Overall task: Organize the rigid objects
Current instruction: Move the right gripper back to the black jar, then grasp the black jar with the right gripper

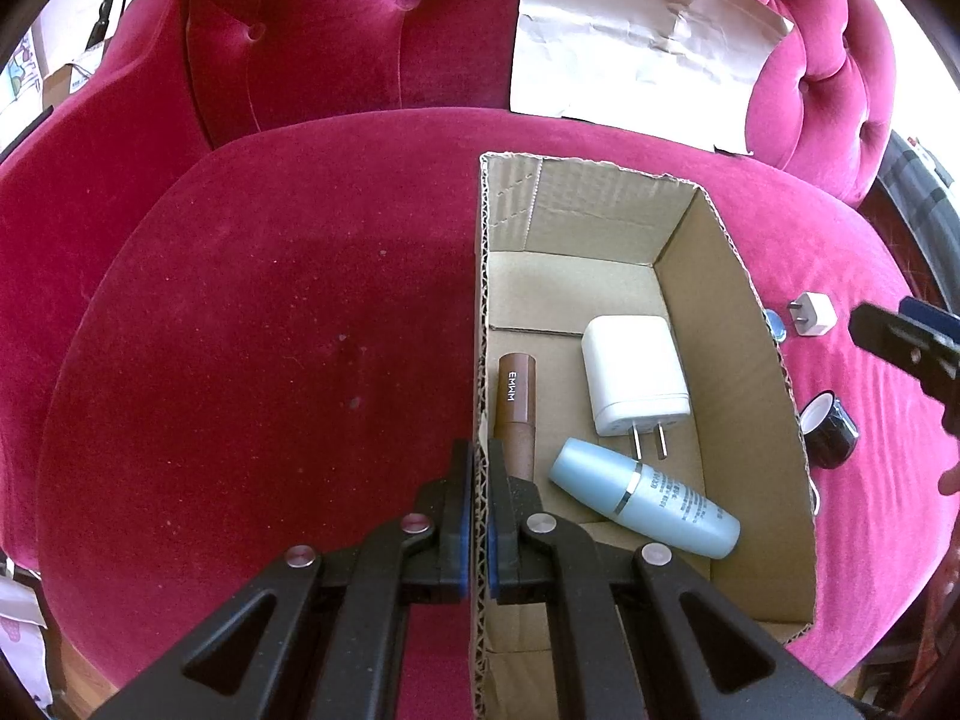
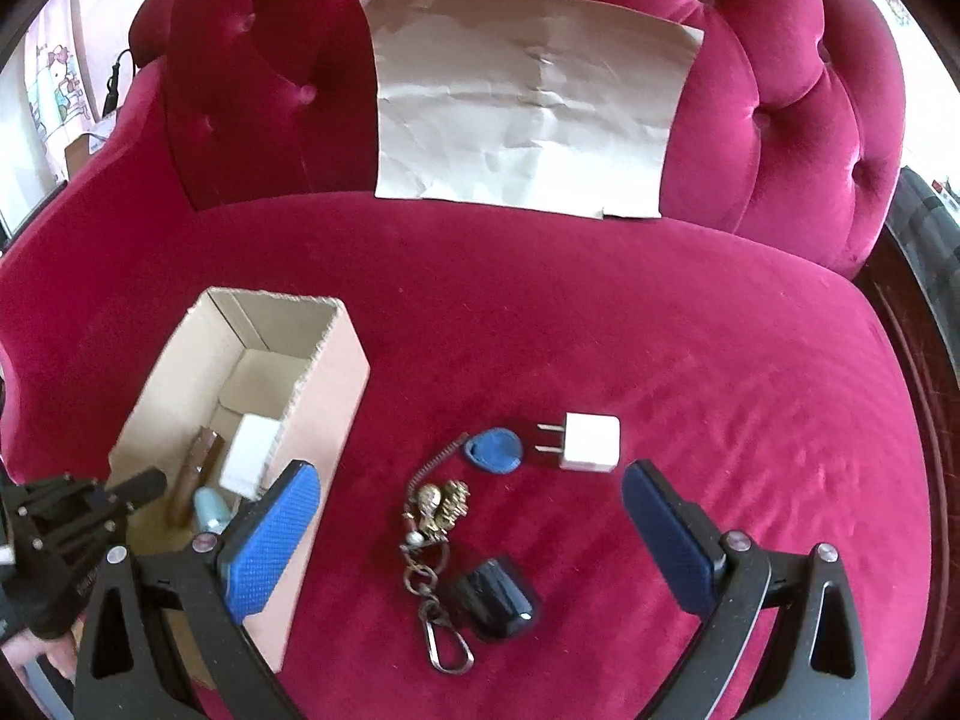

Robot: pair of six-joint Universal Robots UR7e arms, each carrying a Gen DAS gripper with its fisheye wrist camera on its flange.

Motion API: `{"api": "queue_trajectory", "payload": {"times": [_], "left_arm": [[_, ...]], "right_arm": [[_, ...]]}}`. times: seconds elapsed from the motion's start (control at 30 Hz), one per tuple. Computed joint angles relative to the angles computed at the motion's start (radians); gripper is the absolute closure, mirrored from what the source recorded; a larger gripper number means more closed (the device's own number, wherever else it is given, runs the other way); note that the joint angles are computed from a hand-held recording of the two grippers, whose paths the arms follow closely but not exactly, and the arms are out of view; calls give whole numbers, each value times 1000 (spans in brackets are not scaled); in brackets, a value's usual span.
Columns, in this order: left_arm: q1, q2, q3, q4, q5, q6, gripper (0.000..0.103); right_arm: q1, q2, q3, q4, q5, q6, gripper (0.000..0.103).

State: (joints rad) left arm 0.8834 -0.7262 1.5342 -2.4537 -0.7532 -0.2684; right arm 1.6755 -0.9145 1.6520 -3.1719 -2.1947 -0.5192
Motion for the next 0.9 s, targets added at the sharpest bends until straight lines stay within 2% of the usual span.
{"api": "queue_trajectory", "payload": {"times": [0.47,0.9], "left_arm": [[-4,6,-1,1,12,-8,100],[-6,5,4,-2,17,-14,100]], "right_arm": [[-48,-38,71,15,-22,-29,0],[-72,-57,97,52,-16,-12,0]]}}
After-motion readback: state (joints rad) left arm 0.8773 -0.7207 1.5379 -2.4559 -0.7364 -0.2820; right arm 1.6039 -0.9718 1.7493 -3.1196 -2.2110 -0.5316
